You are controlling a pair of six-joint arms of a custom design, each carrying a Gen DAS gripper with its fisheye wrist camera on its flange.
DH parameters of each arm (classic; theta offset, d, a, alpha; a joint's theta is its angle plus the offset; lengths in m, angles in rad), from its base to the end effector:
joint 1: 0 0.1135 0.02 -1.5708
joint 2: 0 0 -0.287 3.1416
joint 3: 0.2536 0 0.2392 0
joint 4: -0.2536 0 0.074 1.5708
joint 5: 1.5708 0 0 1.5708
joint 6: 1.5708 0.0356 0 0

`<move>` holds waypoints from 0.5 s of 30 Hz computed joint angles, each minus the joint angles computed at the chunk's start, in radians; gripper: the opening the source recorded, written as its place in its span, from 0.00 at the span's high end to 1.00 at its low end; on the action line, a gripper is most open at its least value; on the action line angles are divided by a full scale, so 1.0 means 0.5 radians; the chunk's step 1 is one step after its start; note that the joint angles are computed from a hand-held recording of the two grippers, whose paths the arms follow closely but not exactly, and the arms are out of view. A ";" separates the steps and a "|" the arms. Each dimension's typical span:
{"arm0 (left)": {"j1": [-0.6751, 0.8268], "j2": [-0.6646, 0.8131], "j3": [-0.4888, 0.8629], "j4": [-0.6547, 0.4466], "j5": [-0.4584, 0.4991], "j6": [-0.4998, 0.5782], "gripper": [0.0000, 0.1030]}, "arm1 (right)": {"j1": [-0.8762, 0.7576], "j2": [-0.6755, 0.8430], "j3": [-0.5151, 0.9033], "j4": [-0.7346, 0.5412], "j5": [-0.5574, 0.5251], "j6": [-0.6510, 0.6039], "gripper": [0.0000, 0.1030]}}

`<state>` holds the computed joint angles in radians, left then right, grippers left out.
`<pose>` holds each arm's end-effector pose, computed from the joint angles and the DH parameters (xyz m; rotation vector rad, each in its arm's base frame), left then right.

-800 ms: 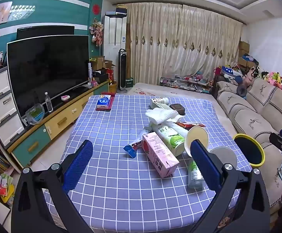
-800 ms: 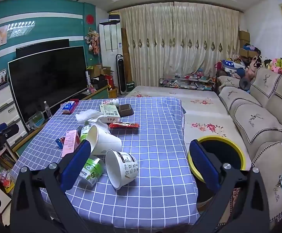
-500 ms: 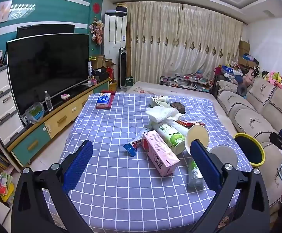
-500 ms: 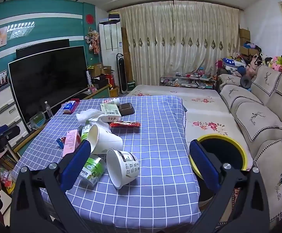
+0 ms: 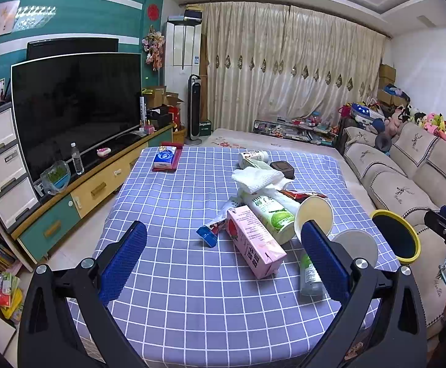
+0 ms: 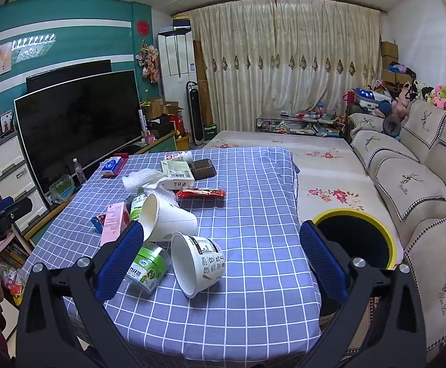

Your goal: Collect trash

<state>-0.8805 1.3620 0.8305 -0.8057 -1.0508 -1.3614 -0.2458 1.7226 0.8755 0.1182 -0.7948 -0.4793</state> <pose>0.1587 -0.1436 0.2394 -0.6342 1.9911 0.3053 0.3316 -0.0570 0.1975 -0.6230 1.9964 0.4803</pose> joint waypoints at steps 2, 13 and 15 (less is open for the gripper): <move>0.003 -0.007 -0.006 0.010 0.001 0.009 0.04 | 0.000 0.014 0.008 0.002 0.002 0.006 0.06; 0.009 -0.017 -0.008 0.043 0.010 0.054 0.04 | 0.009 0.027 0.016 -0.004 0.010 0.011 0.06; 0.011 -0.015 -0.006 0.050 0.016 0.061 0.04 | 0.012 0.033 0.019 -0.004 0.014 0.012 0.06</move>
